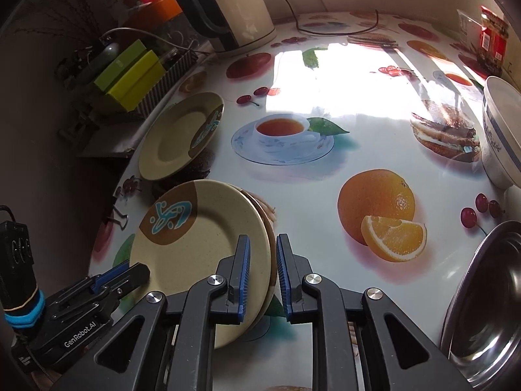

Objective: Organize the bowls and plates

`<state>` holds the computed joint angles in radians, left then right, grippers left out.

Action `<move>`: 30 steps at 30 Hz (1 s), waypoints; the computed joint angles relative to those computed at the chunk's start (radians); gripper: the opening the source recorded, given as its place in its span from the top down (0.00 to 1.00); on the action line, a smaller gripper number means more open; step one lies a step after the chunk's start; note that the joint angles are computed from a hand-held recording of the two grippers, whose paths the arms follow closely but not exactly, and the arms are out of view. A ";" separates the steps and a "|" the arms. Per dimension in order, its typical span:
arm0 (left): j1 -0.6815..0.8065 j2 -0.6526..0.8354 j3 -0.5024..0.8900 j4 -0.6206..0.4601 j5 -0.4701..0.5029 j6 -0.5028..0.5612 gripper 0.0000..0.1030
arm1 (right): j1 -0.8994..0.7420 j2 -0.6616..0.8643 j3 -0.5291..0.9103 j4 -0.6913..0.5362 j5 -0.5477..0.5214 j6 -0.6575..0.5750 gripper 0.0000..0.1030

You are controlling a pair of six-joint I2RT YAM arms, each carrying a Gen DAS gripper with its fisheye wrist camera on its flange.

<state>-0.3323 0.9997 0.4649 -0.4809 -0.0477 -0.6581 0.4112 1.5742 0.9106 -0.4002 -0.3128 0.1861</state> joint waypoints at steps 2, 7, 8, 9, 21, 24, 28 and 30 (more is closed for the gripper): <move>0.014 -0.010 0.002 -0.005 0.004 0.009 0.69 | 0.001 0.002 0.010 -0.002 0.008 0.000 0.72; 0.069 -0.034 0.011 -0.007 0.024 0.046 0.62 | 0.015 0.008 0.035 -0.002 0.032 0.001 0.65; 0.085 -0.033 0.014 -0.007 0.030 0.056 0.59 | 0.018 0.011 0.040 0.000 0.032 0.003 0.63; 0.104 -0.030 0.017 -0.006 0.040 0.066 0.58 | 0.021 0.017 0.048 -0.001 0.032 0.004 0.62; 0.290 0.031 0.071 0.022 0.117 0.191 0.58 | 0.056 0.102 0.182 -0.016 0.051 0.004 0.56; 0.348 0.072 0.097 0.042 0.139 0.235 0.58 | 0.060 0.141 0.236 -0.028 0.055 0.005 0.56; 0.407 0.136 0.139 0.067 0.151 0.283 0.58 | 0.075 0.208 0.317 -0.042 0.083 -0.003 0.54; 0.437 0.177 0.164 0.081 0.162 0.303 0.58 | 0.076 0.244 0.356 -0.047 0.081 -0.005 0.54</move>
<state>0.1048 1.1764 0.6288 -0.3994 0.1146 -0.3548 0.4874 1.8185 1.2665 -0.4471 -0.2314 0.1811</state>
